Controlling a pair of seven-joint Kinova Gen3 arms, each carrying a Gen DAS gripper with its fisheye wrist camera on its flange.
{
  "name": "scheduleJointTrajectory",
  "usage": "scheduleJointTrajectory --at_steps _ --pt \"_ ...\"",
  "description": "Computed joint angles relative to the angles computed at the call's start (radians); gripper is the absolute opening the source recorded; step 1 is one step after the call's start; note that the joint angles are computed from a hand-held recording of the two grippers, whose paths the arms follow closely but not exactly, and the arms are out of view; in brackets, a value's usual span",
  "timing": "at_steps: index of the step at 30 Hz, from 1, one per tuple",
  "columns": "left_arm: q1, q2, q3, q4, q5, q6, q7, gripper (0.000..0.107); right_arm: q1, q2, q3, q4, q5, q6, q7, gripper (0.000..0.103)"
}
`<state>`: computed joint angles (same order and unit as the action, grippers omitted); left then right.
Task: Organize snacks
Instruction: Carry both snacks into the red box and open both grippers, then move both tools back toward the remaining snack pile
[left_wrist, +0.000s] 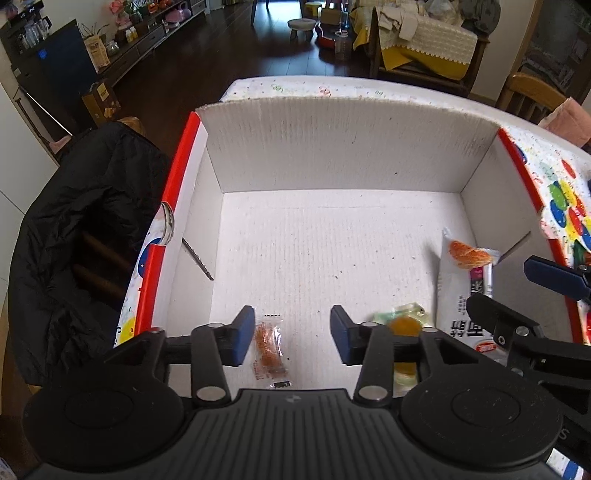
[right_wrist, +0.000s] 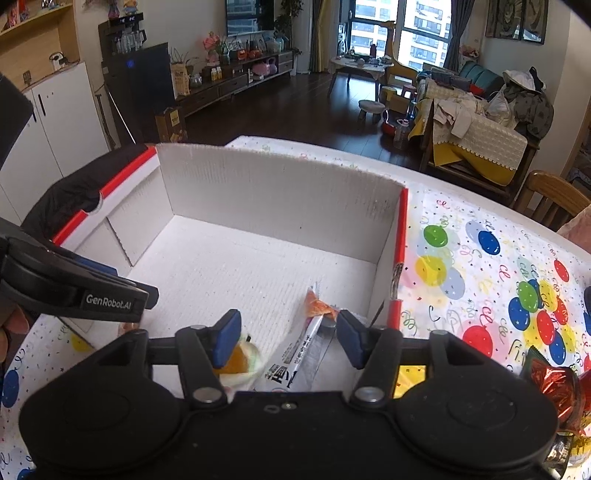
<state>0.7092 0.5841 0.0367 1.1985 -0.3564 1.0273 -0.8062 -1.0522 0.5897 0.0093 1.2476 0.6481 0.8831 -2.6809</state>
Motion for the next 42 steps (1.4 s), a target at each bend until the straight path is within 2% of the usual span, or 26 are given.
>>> scheduleJointTrajectory --at_steps 2,4,6,11,13,19,23,32,34,35,42 --pt "0.011 -0.013 -0.004 0.012 -0.01 -0.007 0.011 0.057 -0.016 -0.014 0.011 0.018 0.018 -0.005 -0.03 0.065" --pt "0.026 -0.024 -0.009 0.021 -0.031 -0.01 0.023 0.058 -0.024 -0.029 0.012 0.034 0.035 -0.007 -0.052 0.067" --pt "0.032 -0.037 -0.006 0.032 -0.04 -0.015 0.03 0.058 -0.036 -0.043 0.014 0.049 0.056 -0.002 -0.079 0.074" --pt "0.059 -0.056 -0.006 0.033 -0.08 -0.002 0.058 0.059 -0.059 -0.083 0.007 0.092 0.122 0.007 -0.162 0.082" --pt "0.07 -0.07 -0.005 0.041 -0.095 -0.005 0.07 0.065 -0.067 -0.098 0.0 0.108 0.151 0.017 -0.196 0.083" --pt "0.1 -0.108 0.011 0.061 -0.136 -0.017 0.103 0.067 -0.082 -0.147 -0.025 0.168 0.232 0.05 -0.328 0.083" --pt "0.12 -0.132 0.02 0.077 -0.158 -0.03 0.13 0.067 -0.079 -0.189 -0.056 0.219 0.281 0.067 -0.416 0.088" --pt "0.165 -0.165 0.052 0.08 -0.195 -0.049 0.16 0.067 -0.066 -0.284 -0.146 0.341 0.379 0.115 -0.614 0.091" --pt "0.178 -0.166 0.058 0.072 -0.198 -0.044 0.164 0.067 -0.06 -0.304 -0.167 0.364 0.395 0.132 -0.648 0.096" --pt "0.186 -0.166 0.059 0.07 -0.201 -0.043 0.168 0.067 -0.058 -0.315 -0.178 0.378 0.404 0.138 -0.667 0.102" --pt "0.232 -0.164 0.068 0.053 -0.218 -0.059 0.19 0.074 -0.046 -0.369 -0.246 0.448 0.449 0.206 -0.77 0.103"
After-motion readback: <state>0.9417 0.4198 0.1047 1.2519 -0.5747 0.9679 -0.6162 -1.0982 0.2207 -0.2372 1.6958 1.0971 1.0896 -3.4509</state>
